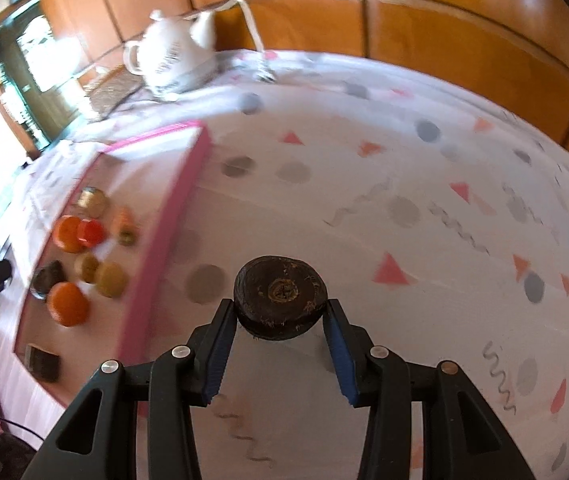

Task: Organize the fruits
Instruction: 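Carry the dark fruit into the tray and open the right gripper, then withdraw the right gripper from the tray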

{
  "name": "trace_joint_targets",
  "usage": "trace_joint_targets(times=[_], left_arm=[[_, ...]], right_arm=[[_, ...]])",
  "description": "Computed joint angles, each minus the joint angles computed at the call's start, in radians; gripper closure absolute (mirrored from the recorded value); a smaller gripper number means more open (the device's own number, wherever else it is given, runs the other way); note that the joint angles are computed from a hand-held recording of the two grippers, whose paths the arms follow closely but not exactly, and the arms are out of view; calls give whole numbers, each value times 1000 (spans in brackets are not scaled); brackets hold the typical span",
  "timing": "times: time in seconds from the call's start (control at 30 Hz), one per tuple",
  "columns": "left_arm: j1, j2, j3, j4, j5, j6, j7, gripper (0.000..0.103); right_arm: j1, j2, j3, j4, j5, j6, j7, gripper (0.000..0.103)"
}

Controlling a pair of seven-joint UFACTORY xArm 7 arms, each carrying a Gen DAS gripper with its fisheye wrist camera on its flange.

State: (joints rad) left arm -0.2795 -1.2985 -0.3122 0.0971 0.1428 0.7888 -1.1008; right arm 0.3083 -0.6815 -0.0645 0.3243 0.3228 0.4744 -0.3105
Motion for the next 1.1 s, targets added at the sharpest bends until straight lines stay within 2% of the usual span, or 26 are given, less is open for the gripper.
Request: trace_joint_targets(times=[0.3,0.43,0.73,0.9,1.1], left_arm=[[18,-40,14,-16,7,17,4,28],[25,-51,23,-28,6,22,10,28],[41,-60,31,-49,8,23,18,28],[46,-51,42,-57,2,20,20,28],[37,-51,35,-54,-1,21,19,28]], right_arm=[[160,126,5,140,109,-16,-83,58],[185,216,36,204,144,-43,-103,58],[140,454,156,348,86,-112,-57,57],[112,492,188,358,29,-132,-21,57],[112,472,187,331,20,-137,-18,57]])
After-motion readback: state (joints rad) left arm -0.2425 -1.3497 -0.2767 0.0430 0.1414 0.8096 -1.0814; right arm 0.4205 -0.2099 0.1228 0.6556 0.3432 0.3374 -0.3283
